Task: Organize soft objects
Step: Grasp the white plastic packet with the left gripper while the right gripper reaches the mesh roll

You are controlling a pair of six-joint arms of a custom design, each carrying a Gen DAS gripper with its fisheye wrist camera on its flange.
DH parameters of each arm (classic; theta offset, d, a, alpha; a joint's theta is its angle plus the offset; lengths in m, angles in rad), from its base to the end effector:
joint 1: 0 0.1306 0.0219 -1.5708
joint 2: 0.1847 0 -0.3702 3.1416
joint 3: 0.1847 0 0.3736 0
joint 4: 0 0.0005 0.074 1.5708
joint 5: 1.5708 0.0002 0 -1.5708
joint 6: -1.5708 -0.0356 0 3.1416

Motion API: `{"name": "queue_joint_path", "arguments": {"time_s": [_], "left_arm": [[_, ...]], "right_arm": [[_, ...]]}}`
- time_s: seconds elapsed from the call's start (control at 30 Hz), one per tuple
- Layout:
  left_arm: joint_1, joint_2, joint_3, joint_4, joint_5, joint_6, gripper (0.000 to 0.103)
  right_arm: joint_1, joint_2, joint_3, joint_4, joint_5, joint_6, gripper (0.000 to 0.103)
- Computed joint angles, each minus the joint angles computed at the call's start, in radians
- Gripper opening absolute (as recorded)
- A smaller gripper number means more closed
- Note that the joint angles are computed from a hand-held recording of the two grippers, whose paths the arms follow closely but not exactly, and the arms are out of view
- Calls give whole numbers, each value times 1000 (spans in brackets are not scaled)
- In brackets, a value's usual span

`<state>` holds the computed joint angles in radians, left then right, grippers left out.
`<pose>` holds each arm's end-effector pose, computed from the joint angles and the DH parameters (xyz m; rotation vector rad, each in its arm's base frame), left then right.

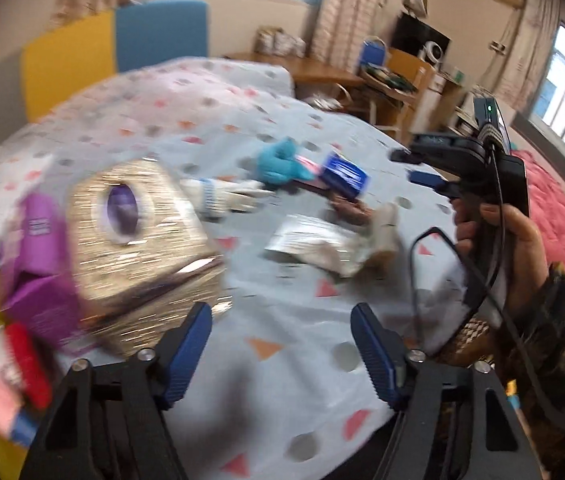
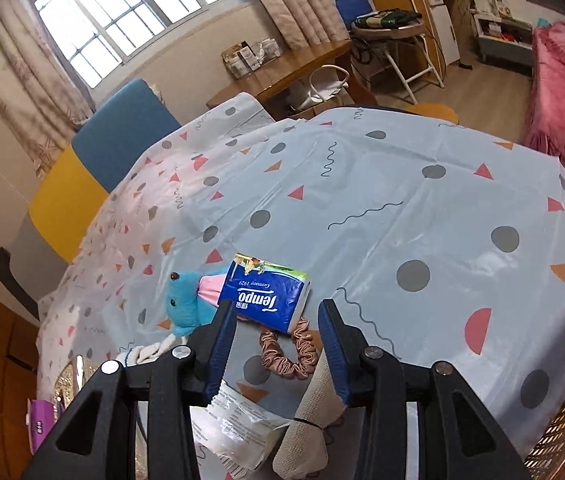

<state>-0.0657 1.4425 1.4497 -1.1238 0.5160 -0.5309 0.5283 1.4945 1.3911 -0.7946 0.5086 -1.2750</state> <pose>0.4600 -0.0484 0.4085 0.8945 2.3822 -0.5169 0.4399 0.2361 0.3777 1.0462 2.0905 0.2631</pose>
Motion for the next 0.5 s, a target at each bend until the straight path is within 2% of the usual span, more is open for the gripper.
{"name": "queue_joint_path", "arguments": {"time_s": [0.27, 0.5], "left_arm": [[-157, 155, 116, -81, -37, 127, 68], [-209, 324, 233, -174, -30, 248, 68]], "right_arm": [[-1, -27, -37, 60, 0, -4, 43], [-11, -45, -70, 114, -33, -19, 46]]}}
